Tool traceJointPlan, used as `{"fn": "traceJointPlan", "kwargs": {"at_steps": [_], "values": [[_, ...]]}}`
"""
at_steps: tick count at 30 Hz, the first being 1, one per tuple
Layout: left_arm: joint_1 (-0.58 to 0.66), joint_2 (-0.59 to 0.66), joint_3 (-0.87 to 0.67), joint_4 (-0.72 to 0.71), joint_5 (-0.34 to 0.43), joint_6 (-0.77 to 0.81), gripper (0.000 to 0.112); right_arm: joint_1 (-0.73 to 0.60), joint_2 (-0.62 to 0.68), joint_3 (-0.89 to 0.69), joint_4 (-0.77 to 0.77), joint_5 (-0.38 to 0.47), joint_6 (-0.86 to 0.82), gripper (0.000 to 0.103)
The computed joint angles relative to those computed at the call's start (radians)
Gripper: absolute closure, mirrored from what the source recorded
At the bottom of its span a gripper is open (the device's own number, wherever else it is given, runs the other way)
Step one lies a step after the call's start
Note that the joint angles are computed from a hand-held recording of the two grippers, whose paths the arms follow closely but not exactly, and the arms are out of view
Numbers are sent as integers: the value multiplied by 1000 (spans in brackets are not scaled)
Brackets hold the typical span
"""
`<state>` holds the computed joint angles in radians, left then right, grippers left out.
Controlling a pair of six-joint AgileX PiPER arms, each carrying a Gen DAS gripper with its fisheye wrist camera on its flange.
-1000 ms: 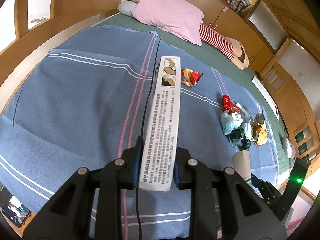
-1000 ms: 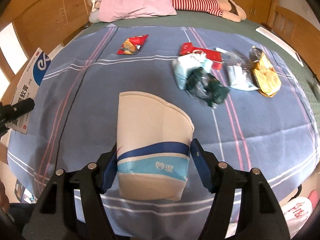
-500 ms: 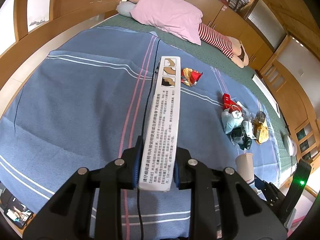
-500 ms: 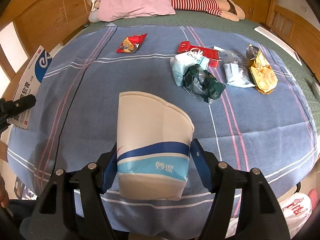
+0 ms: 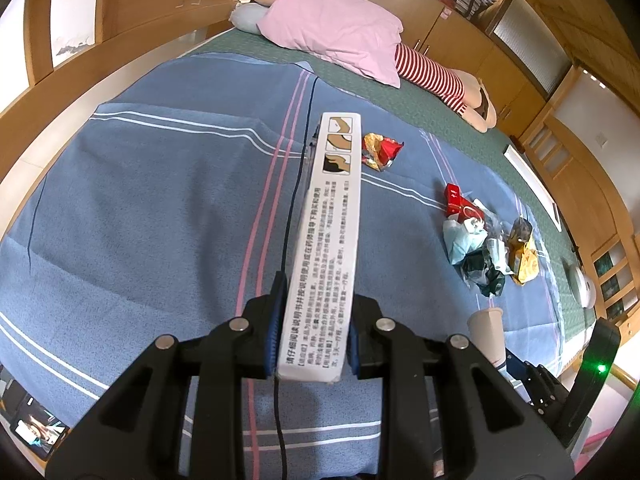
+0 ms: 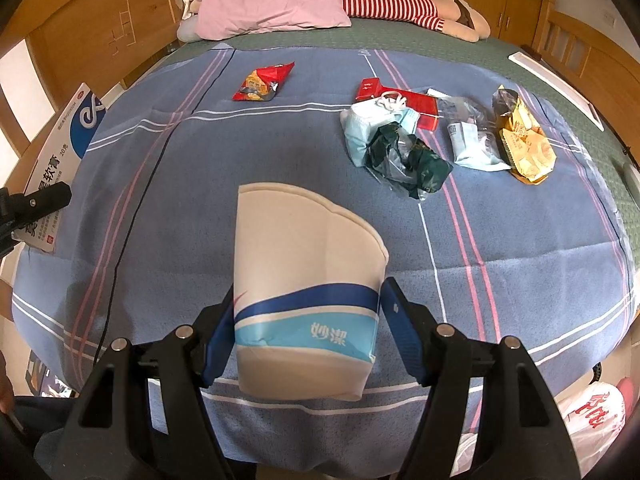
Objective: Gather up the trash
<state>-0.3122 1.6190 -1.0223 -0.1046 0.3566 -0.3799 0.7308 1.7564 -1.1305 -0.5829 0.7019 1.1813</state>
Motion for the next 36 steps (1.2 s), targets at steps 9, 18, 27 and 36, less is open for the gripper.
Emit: {"fn": "traceJointPlan", "kwargs": {"at_steps": [9,18,27,36], "values": [[-7,4,-2,19,-1,-6,86,-1,-15,13,-14,-1,20,36],[-13,7,-6,32,4,-13,86,-6,-8,9,7,-5,-2,36],[-18,3,-3,41,2,-14,86,-7,-11,13,-6,-6,11,36],[-26,-7,4,43,-7,-11,86,-17,-85,51,-34,11,26,36]]}}
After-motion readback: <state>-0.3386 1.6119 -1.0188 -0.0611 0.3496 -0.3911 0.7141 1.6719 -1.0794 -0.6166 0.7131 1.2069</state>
